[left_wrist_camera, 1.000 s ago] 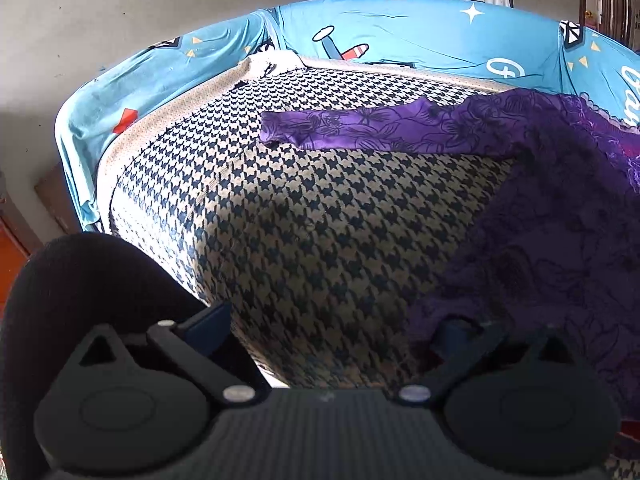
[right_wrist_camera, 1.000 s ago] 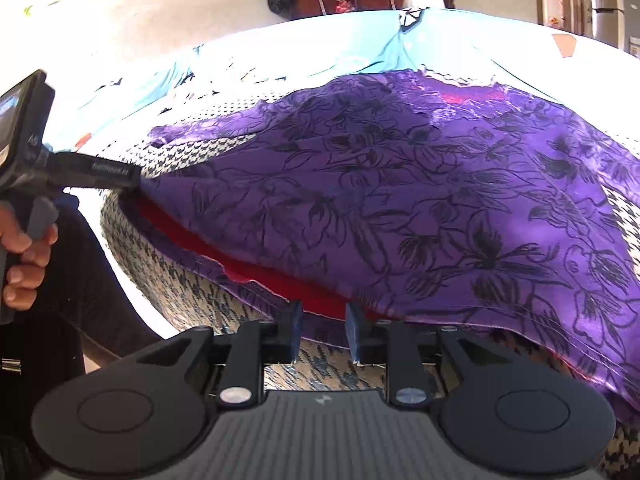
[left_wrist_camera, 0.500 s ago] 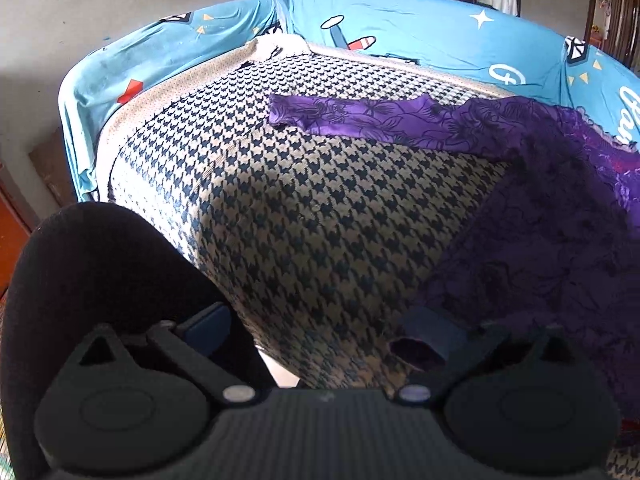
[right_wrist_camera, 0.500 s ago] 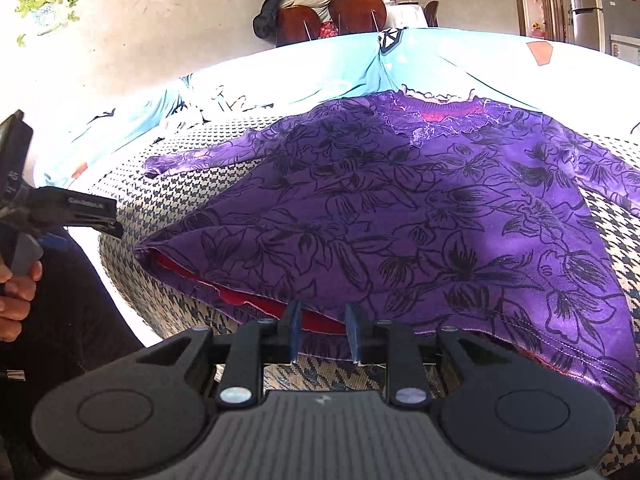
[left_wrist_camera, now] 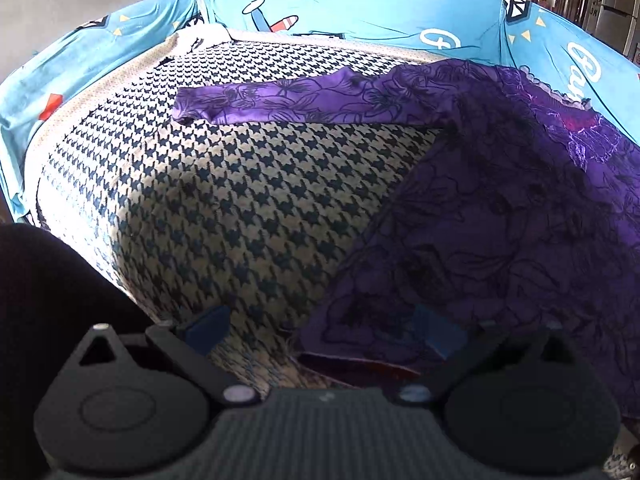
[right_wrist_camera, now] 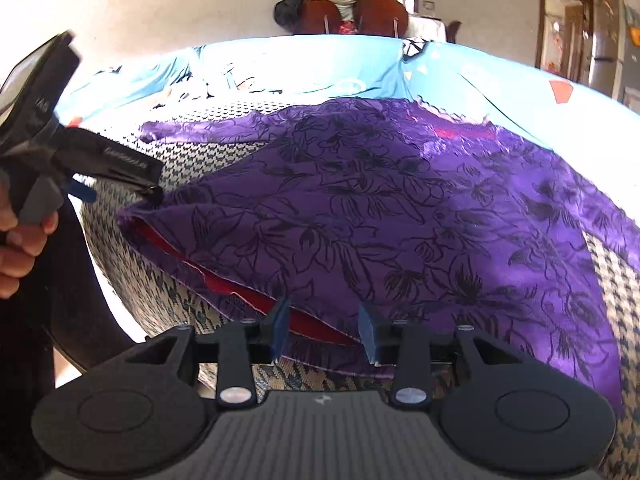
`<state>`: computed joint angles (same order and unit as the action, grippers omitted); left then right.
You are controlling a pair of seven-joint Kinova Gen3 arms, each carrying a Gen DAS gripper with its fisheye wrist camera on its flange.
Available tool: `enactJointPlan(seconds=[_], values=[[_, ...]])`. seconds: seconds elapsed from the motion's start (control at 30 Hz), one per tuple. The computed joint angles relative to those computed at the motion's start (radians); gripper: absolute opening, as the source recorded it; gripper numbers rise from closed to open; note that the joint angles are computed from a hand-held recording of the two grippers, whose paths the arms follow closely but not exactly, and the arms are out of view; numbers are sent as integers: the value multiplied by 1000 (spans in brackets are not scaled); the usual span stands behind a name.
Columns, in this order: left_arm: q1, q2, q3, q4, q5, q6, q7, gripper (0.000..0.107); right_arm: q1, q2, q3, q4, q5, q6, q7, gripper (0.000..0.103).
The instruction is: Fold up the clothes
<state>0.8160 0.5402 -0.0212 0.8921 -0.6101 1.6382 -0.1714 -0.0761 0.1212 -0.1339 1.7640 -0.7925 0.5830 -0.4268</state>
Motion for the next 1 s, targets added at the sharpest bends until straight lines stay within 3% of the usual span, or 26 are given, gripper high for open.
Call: enactJointPlan(seconds=[0.23, 0.3, 0.4, 0.43, 0.57, 0.8, 1.0], values=[[-8, 22, -5, -24, 5, 0, -26, 103, -57, 18, -19, 12, 123, -101, -21, 39], [-9, 24, -7, -26, 8, 0, -28, 103, -72, 27, -16, 3, 182, -106, -83, 19], [-11, 23, -8, -22, 12, -4, -29, 103, -63, 29, -25, 0, 206, -114, -130, 5], [-10, 21, -9, -20, 11, -5, -29, 103, -50, 27, -32, 0, 191, -110, -125, 5], [-8, 23, -9, -19, 5, -11, -38, 103, 3, 15, -37, -19, 114, -4, -66, 5], [-8, 57, -9, -51, 1, -28, -94, 103, -32, 7, 3, -45, 196, 76, -121, 5], [30, 101, -32, -51, -36, -62, -161, 103, 19, 22, 16, -91, 120, 215, -75, 6]])
